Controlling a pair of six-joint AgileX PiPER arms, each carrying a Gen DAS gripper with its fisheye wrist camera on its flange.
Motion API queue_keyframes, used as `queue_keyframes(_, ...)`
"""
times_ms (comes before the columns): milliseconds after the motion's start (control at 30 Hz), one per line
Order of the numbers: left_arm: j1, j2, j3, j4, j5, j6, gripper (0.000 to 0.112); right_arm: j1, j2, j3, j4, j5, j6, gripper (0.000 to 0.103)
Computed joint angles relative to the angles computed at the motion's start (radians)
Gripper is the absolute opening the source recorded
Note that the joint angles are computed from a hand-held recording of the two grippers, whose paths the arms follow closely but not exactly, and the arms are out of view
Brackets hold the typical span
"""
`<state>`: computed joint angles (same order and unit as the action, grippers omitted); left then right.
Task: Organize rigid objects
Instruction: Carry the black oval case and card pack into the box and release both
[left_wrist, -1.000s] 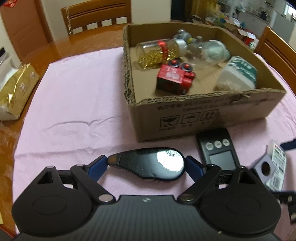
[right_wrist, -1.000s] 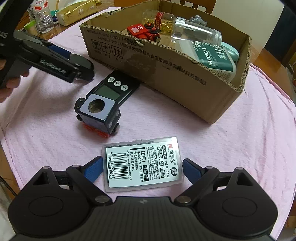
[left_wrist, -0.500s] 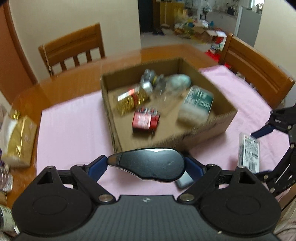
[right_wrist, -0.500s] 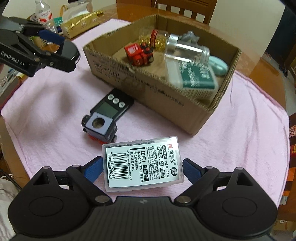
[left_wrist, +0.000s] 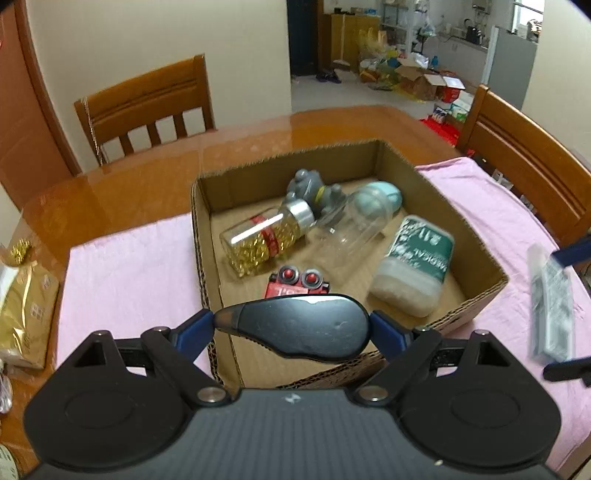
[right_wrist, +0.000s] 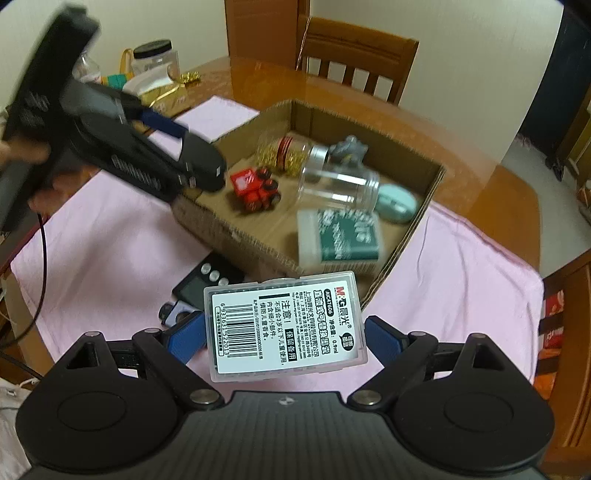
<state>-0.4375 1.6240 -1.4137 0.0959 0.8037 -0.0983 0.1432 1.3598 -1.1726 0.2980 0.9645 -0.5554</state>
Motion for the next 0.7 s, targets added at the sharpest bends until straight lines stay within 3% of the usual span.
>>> queue_keyframes(233,-0.003,-0.011,0.034,0.032,-0.014,-0.074,0.095,0.005,0.025,-0.044,-0.001,-0.007,-0.004,0.094)
queue_keyframes(700,-0.002,-0.203,0.171,0.12,-0.005,-0.225,0.101,0.071,0.127,-0.179,-0.002,-0.023,0.004,0.094)
